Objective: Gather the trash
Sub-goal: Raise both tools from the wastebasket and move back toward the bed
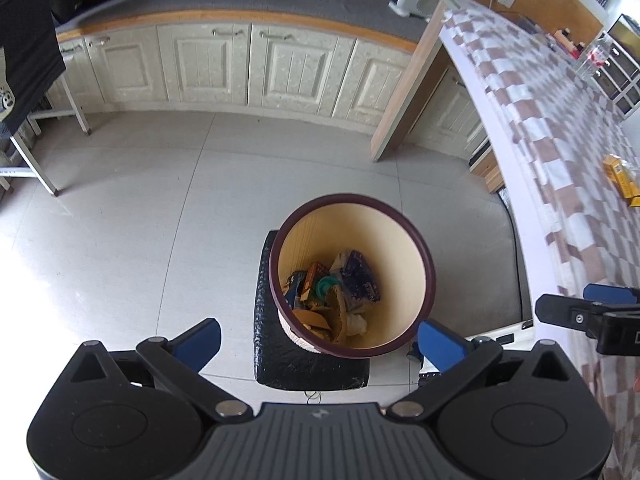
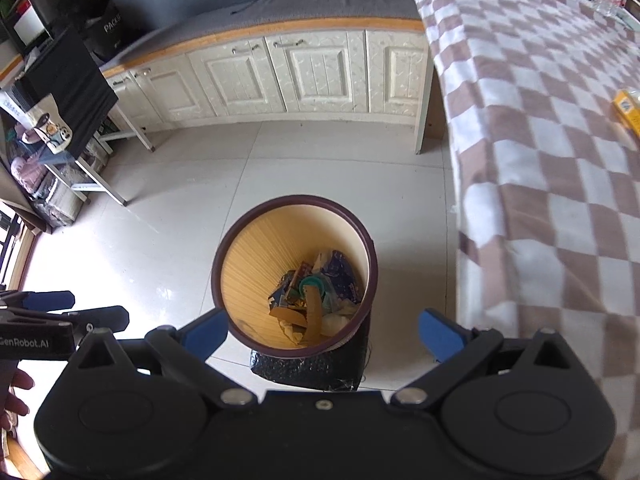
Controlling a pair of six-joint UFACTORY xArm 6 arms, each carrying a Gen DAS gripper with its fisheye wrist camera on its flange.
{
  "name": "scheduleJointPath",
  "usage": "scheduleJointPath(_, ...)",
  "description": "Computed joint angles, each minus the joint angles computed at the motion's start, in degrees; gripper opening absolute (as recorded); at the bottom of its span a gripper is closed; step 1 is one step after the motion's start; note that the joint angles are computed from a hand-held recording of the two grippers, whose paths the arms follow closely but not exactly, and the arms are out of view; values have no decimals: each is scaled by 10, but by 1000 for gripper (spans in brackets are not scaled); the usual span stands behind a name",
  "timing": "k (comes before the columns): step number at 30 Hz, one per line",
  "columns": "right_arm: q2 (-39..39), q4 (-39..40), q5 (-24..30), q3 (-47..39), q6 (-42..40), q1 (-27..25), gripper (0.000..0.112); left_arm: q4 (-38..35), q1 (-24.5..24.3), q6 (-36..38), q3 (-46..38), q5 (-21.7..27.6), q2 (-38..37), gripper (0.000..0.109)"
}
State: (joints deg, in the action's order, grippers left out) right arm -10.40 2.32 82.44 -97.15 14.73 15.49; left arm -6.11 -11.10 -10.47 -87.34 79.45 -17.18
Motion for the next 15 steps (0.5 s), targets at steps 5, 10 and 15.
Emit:
scheduleJointPath(5, -24, -9, 11, -14, 0, -4, 103, 6, -19, -21, -10, -3, -19, 103)
scheduleJointPath(10, -55, -13, 13, -16, -6, -12, 103, 26, -52, -46, -27, -8, -33, 103)
scheduleJointPath(15, -94, -2, 1, 2, -34, -47, 103, 66, -104, -95, -47, -11, -40, 103)
